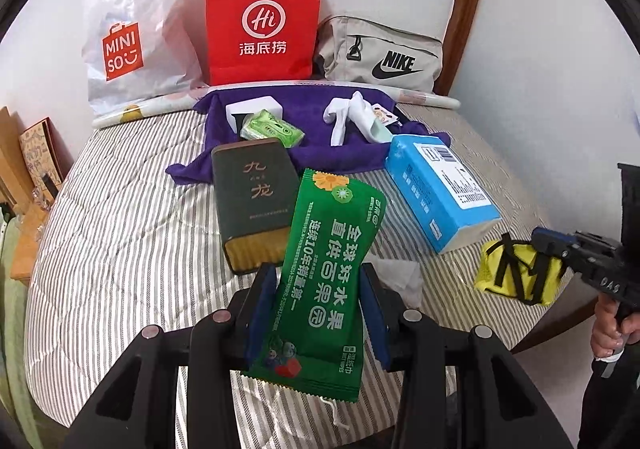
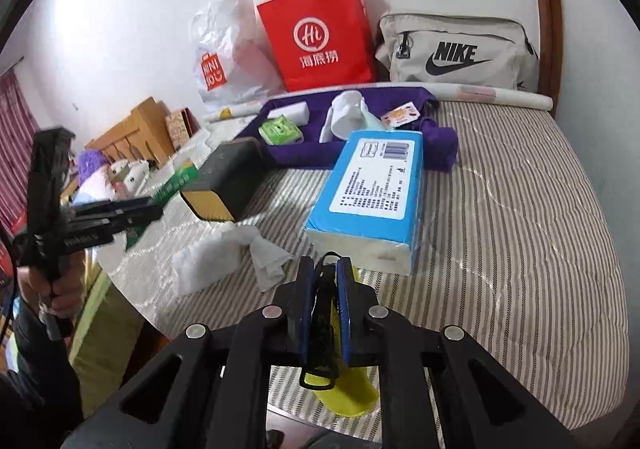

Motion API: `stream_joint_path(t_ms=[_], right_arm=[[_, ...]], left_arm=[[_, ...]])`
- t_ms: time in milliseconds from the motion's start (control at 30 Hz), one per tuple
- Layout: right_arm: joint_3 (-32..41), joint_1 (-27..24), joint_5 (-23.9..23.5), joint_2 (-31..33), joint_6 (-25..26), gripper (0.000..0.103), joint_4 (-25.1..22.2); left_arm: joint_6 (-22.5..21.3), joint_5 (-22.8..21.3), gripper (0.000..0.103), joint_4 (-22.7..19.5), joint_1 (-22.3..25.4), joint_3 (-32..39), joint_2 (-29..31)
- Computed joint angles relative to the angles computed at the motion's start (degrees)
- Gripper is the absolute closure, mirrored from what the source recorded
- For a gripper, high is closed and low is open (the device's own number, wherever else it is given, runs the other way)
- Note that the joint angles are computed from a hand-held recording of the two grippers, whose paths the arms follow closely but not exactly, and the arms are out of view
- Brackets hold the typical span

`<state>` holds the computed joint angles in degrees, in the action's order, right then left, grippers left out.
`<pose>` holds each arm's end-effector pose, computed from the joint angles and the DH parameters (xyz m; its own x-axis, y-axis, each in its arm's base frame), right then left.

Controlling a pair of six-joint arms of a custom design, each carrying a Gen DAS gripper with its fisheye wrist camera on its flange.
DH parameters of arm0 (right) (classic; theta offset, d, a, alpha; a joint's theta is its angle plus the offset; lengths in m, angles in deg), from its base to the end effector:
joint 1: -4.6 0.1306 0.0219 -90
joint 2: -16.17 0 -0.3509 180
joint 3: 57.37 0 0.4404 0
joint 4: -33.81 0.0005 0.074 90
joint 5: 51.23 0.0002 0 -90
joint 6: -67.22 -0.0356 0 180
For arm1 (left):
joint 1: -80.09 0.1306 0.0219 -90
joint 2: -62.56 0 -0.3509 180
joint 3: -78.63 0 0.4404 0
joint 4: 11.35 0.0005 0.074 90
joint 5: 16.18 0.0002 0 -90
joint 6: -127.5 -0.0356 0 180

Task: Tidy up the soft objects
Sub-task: 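Lift the green snack bag with the left gripper while the right gripper lifts the yellow pouch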

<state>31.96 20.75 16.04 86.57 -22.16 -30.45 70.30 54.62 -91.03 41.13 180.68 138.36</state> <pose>0.3764 0.1228 0.5279 -0.6775 -0.2066 -0.7060 -0.5248 0.8082 0.2672 0.3140 -0.2395 0.5790 -0.7641 -0.0401 -0.6439 0.0328 0.9944 -0.1007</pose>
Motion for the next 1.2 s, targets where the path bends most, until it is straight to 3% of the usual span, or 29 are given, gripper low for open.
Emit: stream_joint_path(t_ms=[200, 467, 700, 867, 1000, 1200], right_arm=[[-0.11, -0.73, 0.33, 0.74, -0.27, 0.092, -0.6], [-0.4, -0.07, 2.67, 2.85, 4.29, 0.089, -8.74], [-0.93, -0.71, -0.79, 1.77, 3.09, 0.094, -6.83], [3.27, -0.98, -2.18, 3.69, 1.55, 0.094, -5.0], [7.31, -1.07, -5.87, 6.29, 1.26, 0.094, -4.57], [13.53, -1.21, -5.99, 10.96, -0.28, 0.094, -2.96]], left_arm=[[0.46, 2.06, 0.063, 0.13, 0.78, -0.56, 0.03], [0.26, 3.84, 0.063, 0.7, 1.46, -0.78, 0.12], [-0.12, 4.45, 0.063, 1.11, 2.15, -0.15, 0.55], [-0.41, 5.73, 0.063, 1.33, 3.64, 1.25, 1.19], [-1.22, 5.33, 0.063, 0.56, 4.91, 3.35, 2.44], [-1.42, 6.98, 0.063, 1.26, 7.53, 5.97, 4.45]])
